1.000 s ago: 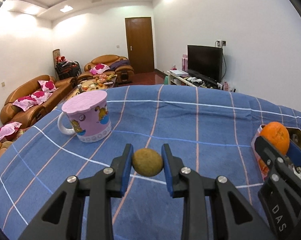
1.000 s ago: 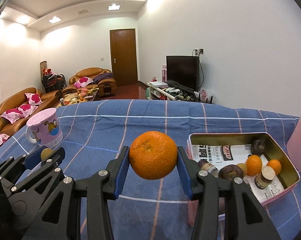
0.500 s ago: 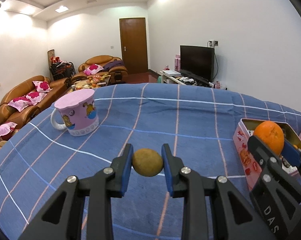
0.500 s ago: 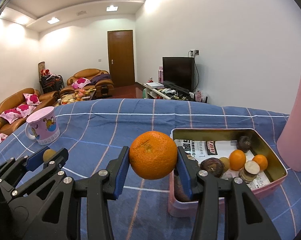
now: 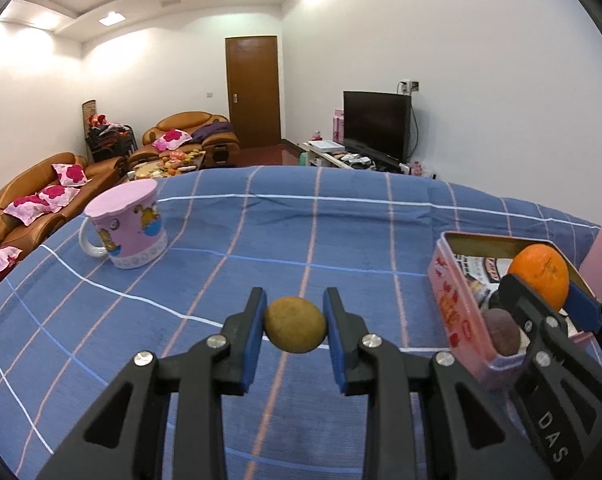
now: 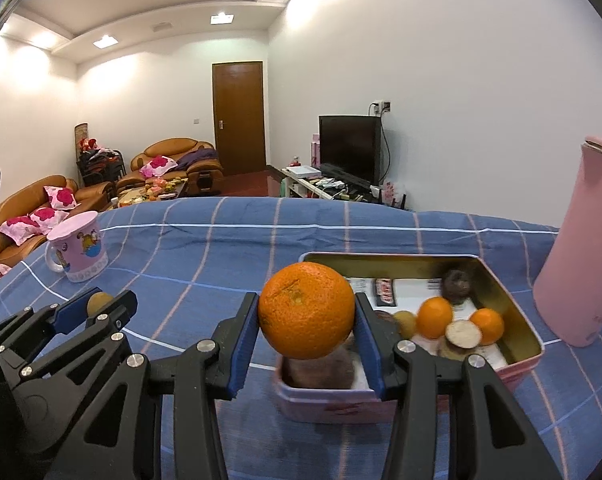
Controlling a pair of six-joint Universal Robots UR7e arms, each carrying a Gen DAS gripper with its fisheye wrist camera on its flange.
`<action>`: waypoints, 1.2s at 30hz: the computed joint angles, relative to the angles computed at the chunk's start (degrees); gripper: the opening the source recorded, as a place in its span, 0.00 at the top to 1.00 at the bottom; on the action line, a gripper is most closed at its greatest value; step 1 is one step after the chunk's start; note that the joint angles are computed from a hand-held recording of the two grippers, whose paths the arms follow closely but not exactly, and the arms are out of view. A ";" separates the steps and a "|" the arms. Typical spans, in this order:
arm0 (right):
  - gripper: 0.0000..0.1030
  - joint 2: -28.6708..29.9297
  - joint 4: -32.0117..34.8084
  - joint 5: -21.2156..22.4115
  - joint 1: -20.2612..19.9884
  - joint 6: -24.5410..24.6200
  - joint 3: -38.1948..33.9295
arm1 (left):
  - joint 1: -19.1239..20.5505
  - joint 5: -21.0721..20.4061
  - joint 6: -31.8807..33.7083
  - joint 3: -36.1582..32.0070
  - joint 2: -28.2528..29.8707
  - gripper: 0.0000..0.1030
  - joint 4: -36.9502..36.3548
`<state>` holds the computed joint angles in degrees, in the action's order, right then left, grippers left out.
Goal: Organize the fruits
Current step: 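Carry the orange and kiwi over the pink tin with both grippers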
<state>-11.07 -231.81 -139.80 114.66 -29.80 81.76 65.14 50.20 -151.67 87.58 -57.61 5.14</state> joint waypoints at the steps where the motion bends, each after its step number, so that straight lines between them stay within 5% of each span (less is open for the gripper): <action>1: 0.53 -0.27 -0.32 -0.03 -0.12 -0.06 0.42 | -0.17 -0.05 -0.06 0.16 0.09 0.70 -0.13; 36: 0.53 -9.39 -13.17 2.05 -4.21 -6.93 15.24 | -8.45 0.16 -1.43 4.48 4.67 0.70 -1.61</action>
